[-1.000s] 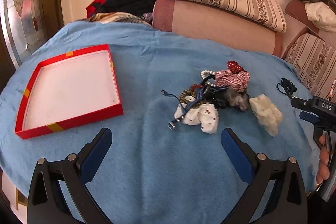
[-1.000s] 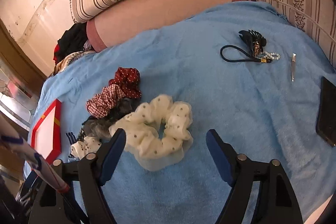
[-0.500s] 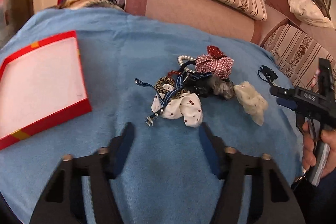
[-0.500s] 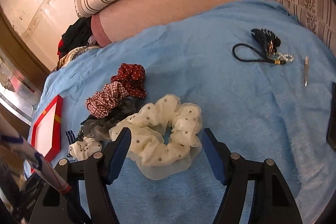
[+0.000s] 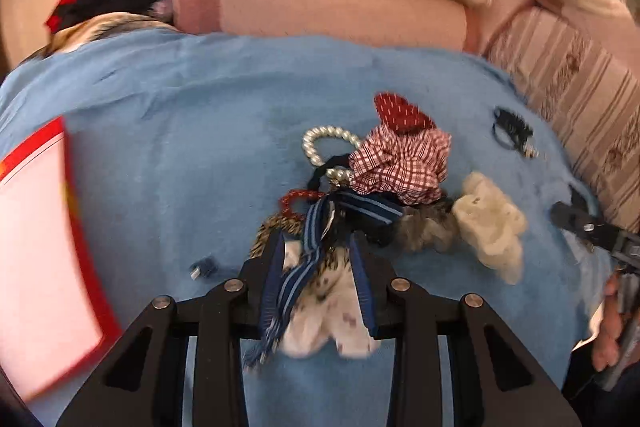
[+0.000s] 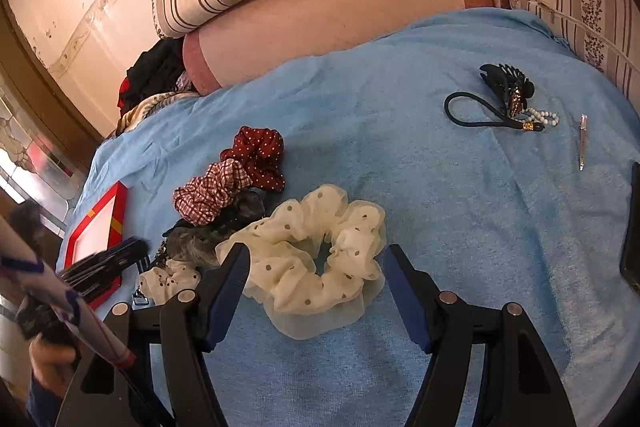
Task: Organize jewelry
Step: 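Grasp the blue striped strap with the left tool, then grasp the cream polka-dot scrunchie with the right tool while the left tool holds the strap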
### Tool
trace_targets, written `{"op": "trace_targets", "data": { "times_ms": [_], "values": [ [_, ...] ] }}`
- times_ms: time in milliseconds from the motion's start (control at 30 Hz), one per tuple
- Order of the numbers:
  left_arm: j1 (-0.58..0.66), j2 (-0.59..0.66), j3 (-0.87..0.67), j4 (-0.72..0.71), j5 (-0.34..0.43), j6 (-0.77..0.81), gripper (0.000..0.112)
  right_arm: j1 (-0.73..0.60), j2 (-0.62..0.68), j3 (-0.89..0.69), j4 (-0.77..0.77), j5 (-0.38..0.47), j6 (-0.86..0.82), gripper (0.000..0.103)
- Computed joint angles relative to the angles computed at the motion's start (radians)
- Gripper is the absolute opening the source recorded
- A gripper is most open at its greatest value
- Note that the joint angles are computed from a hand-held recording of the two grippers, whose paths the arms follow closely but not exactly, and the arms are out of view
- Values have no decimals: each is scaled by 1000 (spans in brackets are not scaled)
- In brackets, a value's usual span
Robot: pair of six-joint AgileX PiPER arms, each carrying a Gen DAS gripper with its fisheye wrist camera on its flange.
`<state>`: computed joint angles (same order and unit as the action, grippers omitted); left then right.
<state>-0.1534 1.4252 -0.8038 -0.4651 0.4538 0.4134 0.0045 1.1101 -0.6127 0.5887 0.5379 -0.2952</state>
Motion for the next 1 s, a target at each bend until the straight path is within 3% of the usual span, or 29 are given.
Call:
{"op": "trace_targets", "data": {
  "times_ms": [133,200,367,433,567,733,1000],
  "values": [
    [-11,117,-53,-3,-10,2,33,-2,13,2,10,-3,-9,74],
    [-45,149,-71,91,-32,-85,32,-2,21,1,12,-4,-12,74],
    [-75,160,-75,157,-57,-151,36,-1,32,0,27,-5,-30,74],
    [-59,175,-88,113,-50,-129,35,-8,38,-1,40,-2,-47,74],
    [-78,197,-96,199,-84,-223,13,-7,48,1,39,-7,-49,74],
    [-82,131,-51,204,-128,-248,12,-17,59,3,29,-19,-47,74],
    [10,-93,-6,-5,-66,-33,12,17,66,6,-15,-51,-25,78]
  ]
}}
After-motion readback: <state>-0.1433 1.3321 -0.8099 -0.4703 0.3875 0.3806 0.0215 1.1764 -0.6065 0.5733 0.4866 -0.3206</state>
